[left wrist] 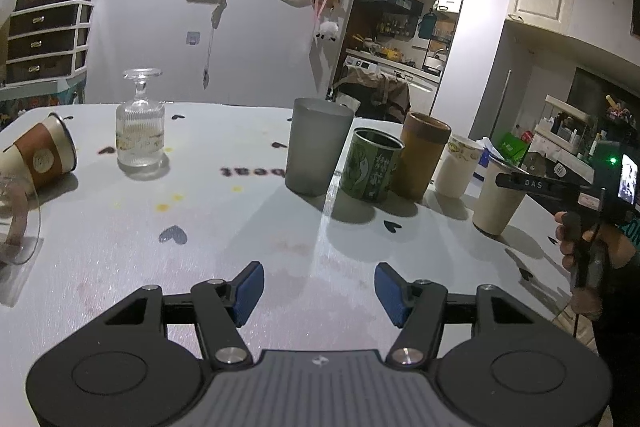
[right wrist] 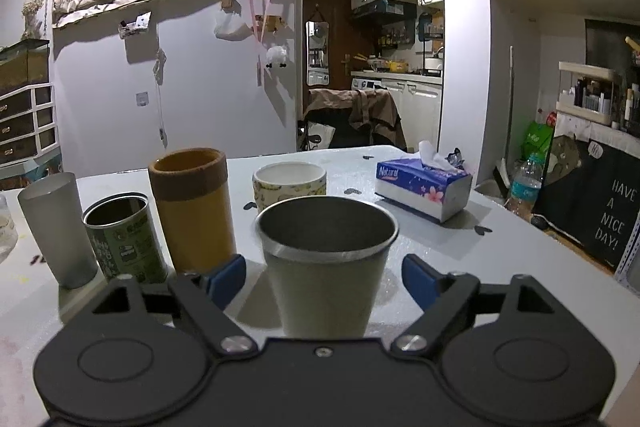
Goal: Flip cup upright
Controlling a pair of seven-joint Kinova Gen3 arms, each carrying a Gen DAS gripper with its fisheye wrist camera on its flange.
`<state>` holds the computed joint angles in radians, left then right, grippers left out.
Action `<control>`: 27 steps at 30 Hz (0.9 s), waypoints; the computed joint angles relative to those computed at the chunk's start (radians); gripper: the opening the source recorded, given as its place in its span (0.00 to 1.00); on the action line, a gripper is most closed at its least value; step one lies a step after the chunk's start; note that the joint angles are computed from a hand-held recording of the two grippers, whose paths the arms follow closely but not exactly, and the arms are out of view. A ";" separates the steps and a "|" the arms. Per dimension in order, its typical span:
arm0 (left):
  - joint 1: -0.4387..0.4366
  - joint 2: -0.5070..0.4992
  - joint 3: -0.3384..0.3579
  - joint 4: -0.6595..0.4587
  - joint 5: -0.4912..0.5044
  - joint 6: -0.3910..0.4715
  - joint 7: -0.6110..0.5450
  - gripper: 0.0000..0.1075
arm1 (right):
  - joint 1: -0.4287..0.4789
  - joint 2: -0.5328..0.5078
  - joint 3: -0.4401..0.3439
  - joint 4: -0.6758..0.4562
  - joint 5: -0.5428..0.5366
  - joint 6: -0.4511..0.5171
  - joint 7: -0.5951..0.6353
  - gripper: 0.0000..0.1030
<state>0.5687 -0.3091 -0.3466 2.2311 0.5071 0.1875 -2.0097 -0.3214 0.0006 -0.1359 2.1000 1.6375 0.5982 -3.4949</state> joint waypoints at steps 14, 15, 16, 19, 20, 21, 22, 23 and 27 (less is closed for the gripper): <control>-0.088 0.008 0.174 -0.011 -0.117 -0.116 0.171 0.64 | -0.103 -0.225 -0.111 0.149 -0.026 0.130 -0.060 0.83; -0.104 0.008 0.197 -0.009 -0.130 -0.124 0.189 0.65 | -0.116 -0.242 -0.122 0.161 -0.031 0.144 -0.065 0.83; -0.119 0.007 0.218 -0.008 -0.142 -0.128 0.206 0.66 | -0.129 -0.261 -0.137 0.176 -0.037 0.163 -0.073 0.83; -0.216 -0.001 0.332 0.004 -0.176 -0.145 0.268 0.72 | -0.166 -0.300 -0.185 0.205 -0.065 0.224 -0.084 0.83; -0.243 -0.006 0.362 0.008 -0.188 -0.149 0.286 0.74 | -0.177 -0.308 -0.203 0.210 -0.078 0.248 -0.085 0.84; -0.271 -0.011 0.396 0.012 -0.199 -0.151 0.304 0.78 | -0.187 -0.315 -0.217 0.216 -0.089 0.266 -0.086 0.84; -0.285 -0.014 0.413 0.014 -0.208 -0.152 0.321 0.80 | -0.197 -0.321 -0.235 0.216 -0.109 0.288 -0.080 0.84; -0.298 -0.018 0.431 0.019 -0.216 -0.154 0.340 0.83 | -0.204 -0.324 -0.246 0.217 -0.122 0.303 -0.079 0.84; -0.366 -0.038 0.513 0.038 -0.254 -0.164 0.405 0.89 | -0.226 -0.332 -0.296 0.222 -0.175 0.365 -0.085 0.86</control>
